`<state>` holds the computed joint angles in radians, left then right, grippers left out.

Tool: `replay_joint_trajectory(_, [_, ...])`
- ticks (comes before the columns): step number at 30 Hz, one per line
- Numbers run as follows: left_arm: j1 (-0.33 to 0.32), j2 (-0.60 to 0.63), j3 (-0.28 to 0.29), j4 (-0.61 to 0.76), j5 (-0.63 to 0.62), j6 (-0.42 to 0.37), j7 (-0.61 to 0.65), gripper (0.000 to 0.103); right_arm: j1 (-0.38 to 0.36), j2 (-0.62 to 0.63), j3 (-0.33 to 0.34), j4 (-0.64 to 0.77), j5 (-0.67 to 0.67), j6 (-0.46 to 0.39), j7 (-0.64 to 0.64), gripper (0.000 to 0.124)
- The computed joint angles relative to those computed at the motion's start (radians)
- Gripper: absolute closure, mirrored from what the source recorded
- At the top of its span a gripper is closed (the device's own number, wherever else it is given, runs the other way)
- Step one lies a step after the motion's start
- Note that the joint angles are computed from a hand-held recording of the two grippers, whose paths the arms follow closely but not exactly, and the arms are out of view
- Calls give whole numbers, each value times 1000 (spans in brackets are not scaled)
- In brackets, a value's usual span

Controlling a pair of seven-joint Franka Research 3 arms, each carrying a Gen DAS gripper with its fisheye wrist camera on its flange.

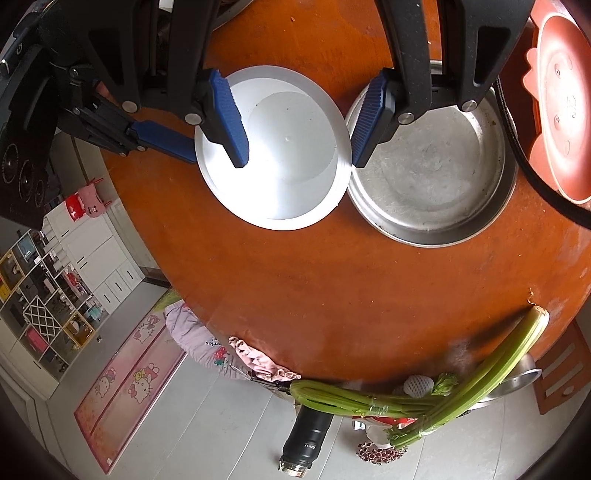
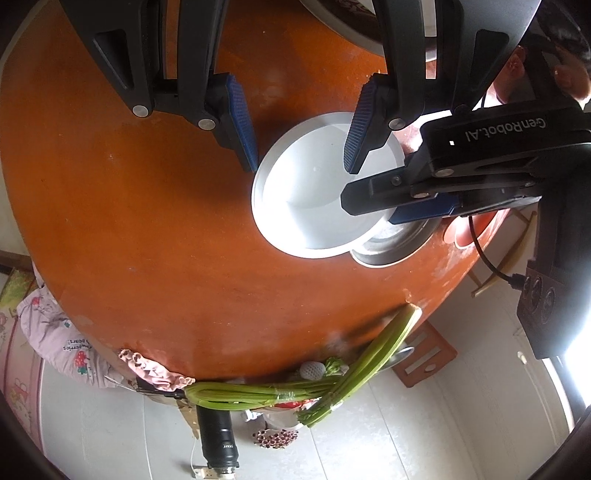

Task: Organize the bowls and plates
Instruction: 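Grip the other white bowl rim with the right tool and lift it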

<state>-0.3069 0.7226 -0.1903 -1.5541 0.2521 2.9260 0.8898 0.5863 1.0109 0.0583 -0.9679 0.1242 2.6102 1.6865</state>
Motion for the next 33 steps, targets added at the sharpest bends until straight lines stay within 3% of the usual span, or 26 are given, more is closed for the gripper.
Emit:
replay_joint_trajectory(5, [2, 22, -12, 42, -4, -56, 19, 48, 7, 24, -12, 46, -13, -31, 9, 74])
replay_joint_trajectory(11, [13, 34, -31, 53, -27, -64, 53, 54, -7, 26, 7, 41, 7, -28, 2, 75])
replay_joint_trajectory(17, [5, 38, -20, 55, -26, -51, 53, 56, -3, 37, 2, 58, 5, -29, 2, 75])
replay_joint_trajectory(33, [-5, -11, -4, -12, -10, 17, 28, 56, 3, -45, -4, -68, 2, 52, 0, 75])
